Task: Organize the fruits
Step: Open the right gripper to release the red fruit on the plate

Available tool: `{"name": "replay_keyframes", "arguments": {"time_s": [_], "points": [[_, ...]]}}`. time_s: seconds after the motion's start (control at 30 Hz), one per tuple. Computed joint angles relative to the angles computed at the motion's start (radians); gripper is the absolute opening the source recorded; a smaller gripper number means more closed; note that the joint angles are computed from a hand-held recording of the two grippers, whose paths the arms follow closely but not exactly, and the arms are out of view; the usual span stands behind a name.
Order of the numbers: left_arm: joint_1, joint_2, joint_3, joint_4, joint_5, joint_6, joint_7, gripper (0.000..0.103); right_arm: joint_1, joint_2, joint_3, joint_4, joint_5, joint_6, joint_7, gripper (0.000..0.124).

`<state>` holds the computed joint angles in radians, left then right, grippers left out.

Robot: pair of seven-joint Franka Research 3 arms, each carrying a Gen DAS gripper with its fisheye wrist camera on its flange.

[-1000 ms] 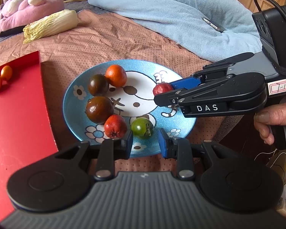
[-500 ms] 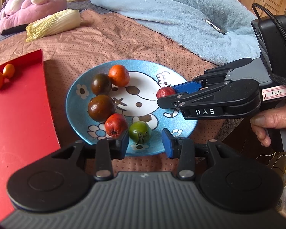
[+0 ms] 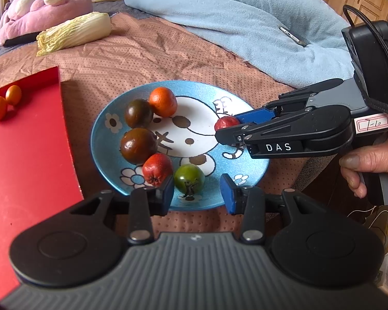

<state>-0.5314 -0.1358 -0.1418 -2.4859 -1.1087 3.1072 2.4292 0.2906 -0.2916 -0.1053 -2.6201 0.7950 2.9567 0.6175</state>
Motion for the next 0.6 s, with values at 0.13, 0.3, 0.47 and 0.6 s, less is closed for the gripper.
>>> {"name": "replay_keyframes", "arguments": {"time_s": [0.13,0.3,0.47,0.6], "points": [[-0.001,-0.002,0.001,-0.001,-0.006,0.0,0.004,0.042,-0.008,-0.006,0.007,-0.004,-0.017,0.001,0.011,0.037],[0.0,-0.002,0.001,-0.001,-0.011,0.0,0.01,0.043,-0.007,-0.011,0.003,-0.008,-0.026,0.001,0.016,0.038],[0.001,-0.002,0.0,-0.002,-0.009,0.0,0.007,0.043,0.022,-0.023,-0.024,-0.007,0.02,-0.005,-0.024,0.06],[0.001,-0.002,-0.001,-0.003,-0.004,0.002,0.003,0.044,0.037,-0.043,-0.019,-0.016,0.047,0.026,-0.054,0.079]]}}
